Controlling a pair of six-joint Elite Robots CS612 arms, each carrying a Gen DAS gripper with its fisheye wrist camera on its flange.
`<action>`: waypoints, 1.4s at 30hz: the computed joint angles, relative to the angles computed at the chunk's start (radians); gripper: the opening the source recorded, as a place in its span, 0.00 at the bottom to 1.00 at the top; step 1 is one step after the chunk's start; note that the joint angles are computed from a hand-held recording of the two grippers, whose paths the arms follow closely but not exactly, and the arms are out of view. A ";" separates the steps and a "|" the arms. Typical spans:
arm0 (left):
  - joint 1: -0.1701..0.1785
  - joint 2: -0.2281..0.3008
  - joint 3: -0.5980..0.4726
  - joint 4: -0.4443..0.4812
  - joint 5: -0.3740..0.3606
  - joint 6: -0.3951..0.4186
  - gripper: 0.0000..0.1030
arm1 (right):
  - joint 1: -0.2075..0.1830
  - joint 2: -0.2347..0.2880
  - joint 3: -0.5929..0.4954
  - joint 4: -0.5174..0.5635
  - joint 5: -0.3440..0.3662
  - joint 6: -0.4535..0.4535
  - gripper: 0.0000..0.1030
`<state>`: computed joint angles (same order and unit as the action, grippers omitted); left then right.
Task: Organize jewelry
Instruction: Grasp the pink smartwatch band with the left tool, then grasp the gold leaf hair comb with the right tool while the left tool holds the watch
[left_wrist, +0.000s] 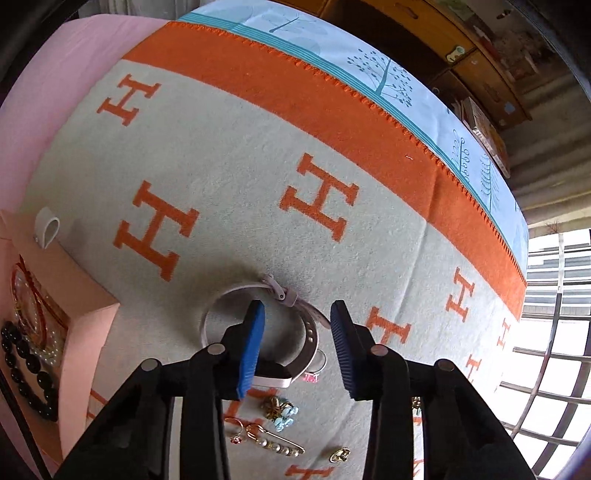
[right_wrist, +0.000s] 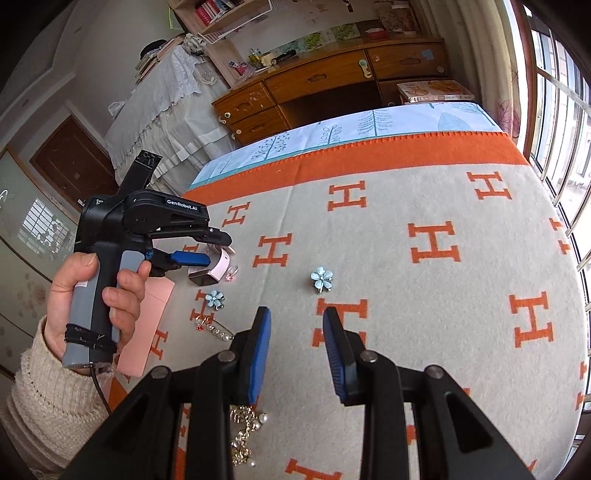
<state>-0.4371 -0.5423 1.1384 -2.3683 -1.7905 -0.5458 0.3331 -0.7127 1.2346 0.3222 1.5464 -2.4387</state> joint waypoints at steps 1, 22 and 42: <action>-0.001 0.001 -0.001 0.000 0.001 -0.007 0.30 | -0.001 0.000 0.003 -0.003 -0.002 0.002 0.29; -0.033 -0.045 0.055 -0.048 0.175 0.202 0.03 | -0.011 -0.004 0.029 -0.027 -0.025 0.027 0.29; -0.020 -0.277 0.478 -0.314 0.087 0.511 0.04 | 0.040 0.041 -0.064 0.087 -0.020 -0.037 0.29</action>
